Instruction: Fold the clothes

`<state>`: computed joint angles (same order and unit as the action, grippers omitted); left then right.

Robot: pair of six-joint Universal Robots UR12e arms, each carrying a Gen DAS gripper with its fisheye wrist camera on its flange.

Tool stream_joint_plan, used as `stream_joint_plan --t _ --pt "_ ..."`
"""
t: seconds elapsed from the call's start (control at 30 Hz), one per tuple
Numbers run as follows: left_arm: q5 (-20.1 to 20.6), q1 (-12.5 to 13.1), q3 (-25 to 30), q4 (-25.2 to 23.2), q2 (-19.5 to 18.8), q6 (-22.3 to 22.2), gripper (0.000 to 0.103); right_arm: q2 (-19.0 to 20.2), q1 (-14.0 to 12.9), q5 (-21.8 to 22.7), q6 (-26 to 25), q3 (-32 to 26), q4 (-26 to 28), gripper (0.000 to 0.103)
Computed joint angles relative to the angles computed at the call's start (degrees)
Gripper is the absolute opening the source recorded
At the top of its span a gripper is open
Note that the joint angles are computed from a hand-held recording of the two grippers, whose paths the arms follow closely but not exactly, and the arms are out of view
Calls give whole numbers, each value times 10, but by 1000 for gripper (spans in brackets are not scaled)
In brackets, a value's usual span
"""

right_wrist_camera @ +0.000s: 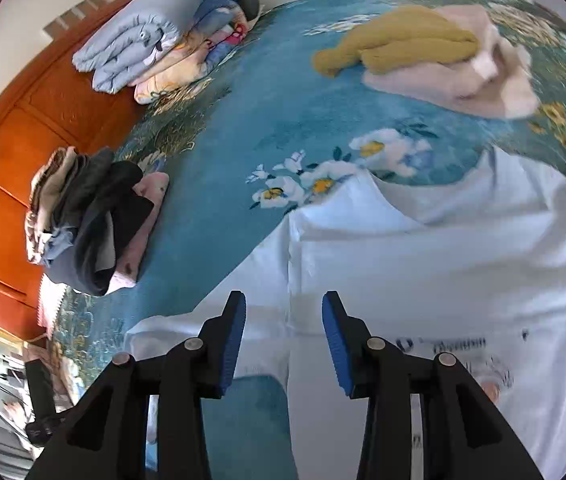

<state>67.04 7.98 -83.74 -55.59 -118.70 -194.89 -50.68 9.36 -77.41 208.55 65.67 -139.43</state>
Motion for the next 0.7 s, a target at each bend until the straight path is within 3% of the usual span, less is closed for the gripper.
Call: stream_joint_plan --t 0.07,0.13,0.17,0.2,0.3,0.43,0.57,0.63,0.7 --pt "8 -4 0 -6 1 11 62 -9 -2 6 14 14 -4 41" --pt "29 -9 3 -16 1 22 40 -16 -4 13 27 27 -5 41" --pt "43 -13 6 -22 1 29 15 -19 -4 14 31 32 -6 41" --pt "44 -14 9 -30 -1 33 4 -23 -5 16 36 37 -6 41" --pt "15 -9 6 -30 3 32 4 -31 -8 31 50 51 -14 41" --pt "-88 10 -5 22 25 10 4 -44 -9 43 24 64 -29 41" --pt "-164 12 26 49 31 21 4 -56 -12 67 -3 76 -47 41" --pt "-192 3 61 41 19 21 4 -62 -15 105 -19 87 -76 42" --pt "-216 -6 97 20 3 21 4 -67 -15 142 -53 91 -103 59"
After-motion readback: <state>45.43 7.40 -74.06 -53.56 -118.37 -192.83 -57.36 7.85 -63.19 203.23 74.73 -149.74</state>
